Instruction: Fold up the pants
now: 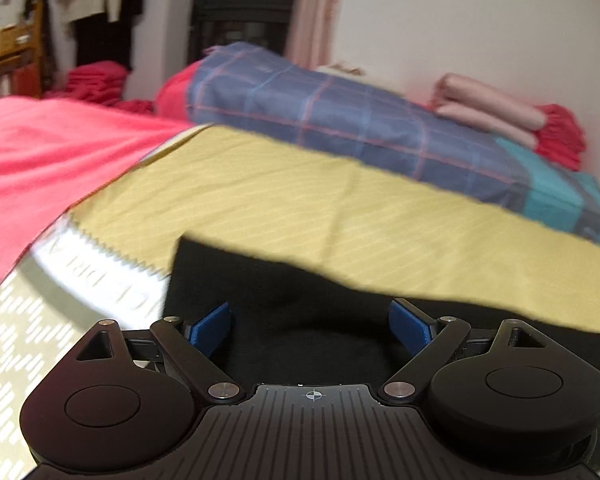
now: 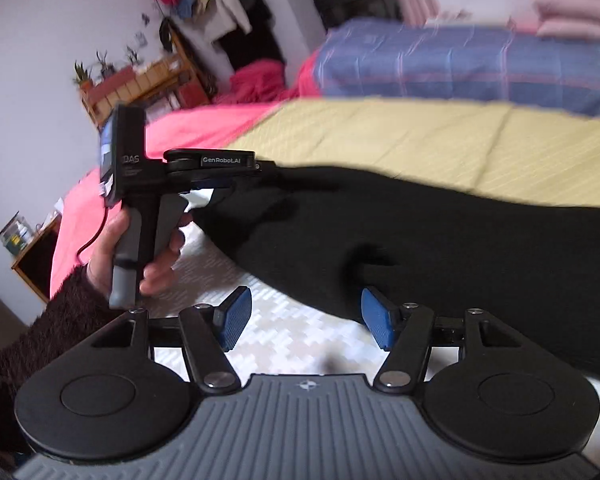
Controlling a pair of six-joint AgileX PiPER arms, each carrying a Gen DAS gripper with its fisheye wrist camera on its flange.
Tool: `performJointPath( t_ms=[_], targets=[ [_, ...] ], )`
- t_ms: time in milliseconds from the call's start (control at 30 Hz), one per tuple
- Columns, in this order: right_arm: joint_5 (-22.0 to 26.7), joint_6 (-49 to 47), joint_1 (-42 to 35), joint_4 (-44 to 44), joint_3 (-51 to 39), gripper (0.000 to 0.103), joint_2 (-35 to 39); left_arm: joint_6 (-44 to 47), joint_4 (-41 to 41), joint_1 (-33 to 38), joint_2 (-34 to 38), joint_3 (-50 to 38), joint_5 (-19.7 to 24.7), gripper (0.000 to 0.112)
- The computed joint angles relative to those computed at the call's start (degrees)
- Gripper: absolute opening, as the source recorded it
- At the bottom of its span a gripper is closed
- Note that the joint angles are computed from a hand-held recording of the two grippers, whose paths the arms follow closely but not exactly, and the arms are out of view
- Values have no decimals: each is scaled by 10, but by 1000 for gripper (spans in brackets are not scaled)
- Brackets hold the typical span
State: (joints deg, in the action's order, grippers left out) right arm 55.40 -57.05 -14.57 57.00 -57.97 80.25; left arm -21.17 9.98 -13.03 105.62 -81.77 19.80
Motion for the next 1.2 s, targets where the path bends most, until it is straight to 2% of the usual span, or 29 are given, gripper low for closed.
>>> performJointPath(
  t_ms=[67,100,133,167,200,233,267,300,333,367,433,467,533,600,633,667,767,867,900,1067,1100,1133,1200],
  targets=[
    [-78,48,45,-21,-20,66,46,29,-41,15,5,-6,14,103],
    [-110,69,59,-20,-23,65,56,69,-96,28,0,0,4,103],
    [-118,68,54,4,-31,66,74,116,-153,40,-5,6,-6,103],
    [-103,52,33,50,-33,66,94,161,-202,51,-9,10,-10,103],
    [-66,59,10,87,-34,65,109,185,-228,58,-11,15,-13,103],
    [-9,56,-3,117,-36,53,126,188,-232,60,-11,14,-11,103],
    [46,39,2,125,-30,51,127,177,-221,61,-8,7,-3,103],
    [77,0,15,109,-15,65,106,149,-192,59,-4,-2,7,103],
    [86,-57,26,71,-2,69,62,102,-144,55,0,-8,15,103],
    [72,-92,46,14,8,69,19,65,-107,53,0,-12,21,103],
    [9,-93,64,-35,41,67,-2,56,-102,60,-7,-8,21,103],
    [6,-70,51,-38,40,65,5,56,-107,66,-14,-2,15,103],
    [54,-3,20,-65,-2,67,7,-6,-46,71,-28,5,13,103],
    [101,-22,-18,-51,-19,76,-14,-113,68,74,-41,9,25,103],
    [106,-45,-27,-38,-27,81,-26,-170,126,76,-43,4,44,103],
    [89,-54,-20,-36,-37,83,-35,-227,179,77,-40,-5,68,103],
    [-43,-2,82,-83,-87,83,-9,-307,247,90,-28,-30,129,103],
    [-179,83,205,-172,-148,81,75,-313,229,110,-16,-48,153,103],
    [-220,108,245,-205,-162,76,105,-300,208,118,-13,-52,152,103],
    [-321,246,354,-390,-290,72,261,-266,153,133,-1,-59,149,103],
    [-326,285,367,-436,-319,71,293,-260,147,134,1,-62,153,103],
    [-308,333,376,-485,-351,53,322,-253,140,135,2,-63,152,103],
    [-270,375,384,-530,-369,6,342,-242,128,138,0,-60,146,103]
  ],
)
